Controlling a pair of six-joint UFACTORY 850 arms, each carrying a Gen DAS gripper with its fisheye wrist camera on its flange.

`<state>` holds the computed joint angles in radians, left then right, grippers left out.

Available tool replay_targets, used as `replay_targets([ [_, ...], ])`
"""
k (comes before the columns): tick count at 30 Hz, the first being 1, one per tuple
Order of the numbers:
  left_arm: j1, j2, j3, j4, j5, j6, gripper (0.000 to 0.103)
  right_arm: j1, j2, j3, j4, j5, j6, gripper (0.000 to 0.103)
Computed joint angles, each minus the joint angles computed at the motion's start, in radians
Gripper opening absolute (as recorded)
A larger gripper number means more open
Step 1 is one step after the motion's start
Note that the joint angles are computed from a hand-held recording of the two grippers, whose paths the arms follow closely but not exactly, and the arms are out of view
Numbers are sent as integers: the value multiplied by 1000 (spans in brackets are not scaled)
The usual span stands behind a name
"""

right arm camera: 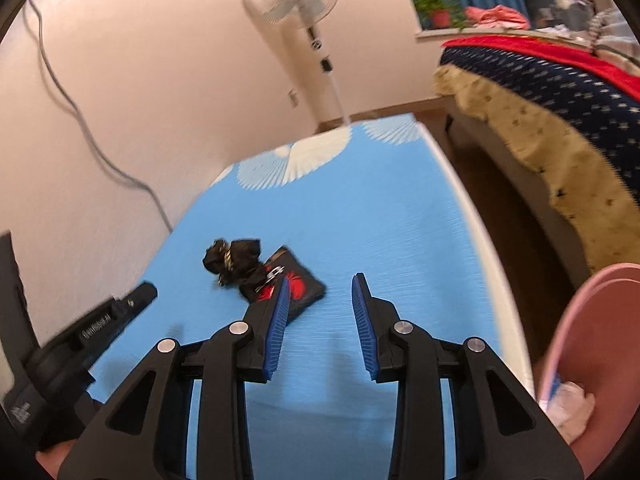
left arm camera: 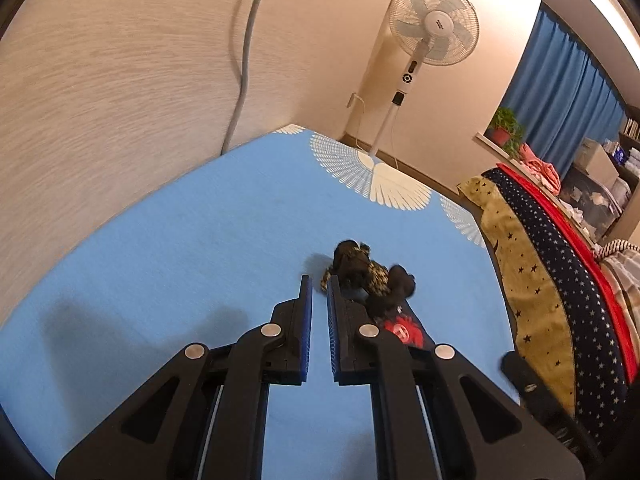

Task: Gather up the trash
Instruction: 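Grasp the black cloth with the left tool while the right tool grasps the black red-printed packet, then carry the black cloth and black packet in both tools over the pink bin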

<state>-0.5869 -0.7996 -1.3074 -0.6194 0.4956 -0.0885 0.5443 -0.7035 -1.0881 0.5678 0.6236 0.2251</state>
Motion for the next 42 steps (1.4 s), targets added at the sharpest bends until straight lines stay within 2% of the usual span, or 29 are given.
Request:
replay_targets([
  [7,33,-62,-89,102,-62,-84,8,-39,-96,-126,-95,-115,75,41],
  [8,36,-70,-101,112,-70,-94,11,-44,-111,-148,-94,-138,72,41],
  [11,47,-93,-132,165,-83,-152,30,-55,-140,-195,-110,-200,74,42],
  [14,55,-113,-162,226,-91,-215,34,-60,-159,-236,-99,-266,36,44],
  [16,60,-130,-185,280,-104,-268,35,-61,-162,-245,-94,-278,13,44],
  [18,65,-144,-204,333,-121,-322,35,-57,-167,-256,-44,-292,-51,39],
  [21,67,-164,-230,393,-152,-382,35,-55,-176,-271,-26,-306,-80,20],
  [22,67,-170,-239,397,-167,-381,34,-55,-175,-268,-35,-304,-68,12],
  [23,66,-171,-241,399,-172,-383,32,-56,-175,-267,-53,-306,-49,11],
  [26,64,-175,-247,430,-186,-398,8,-55,-174,-262,-74,-298,-21,6],
  [27,62,-173,-246,419,-187,-381,5,-53,-170,-255,-75,-286,-17,5],
  [29,55,-166,-239,352,-182,-301,3,-52,-163,-242,-80,-263,-5,4],
  [35,54,-123,-192,368,-147,-327,3,-47,-119,-168,-118,-176,68,2],
  [42,26,-49,-114,327,-107,-238,3,-14,-9,-57,25,-86,-67,2],
])
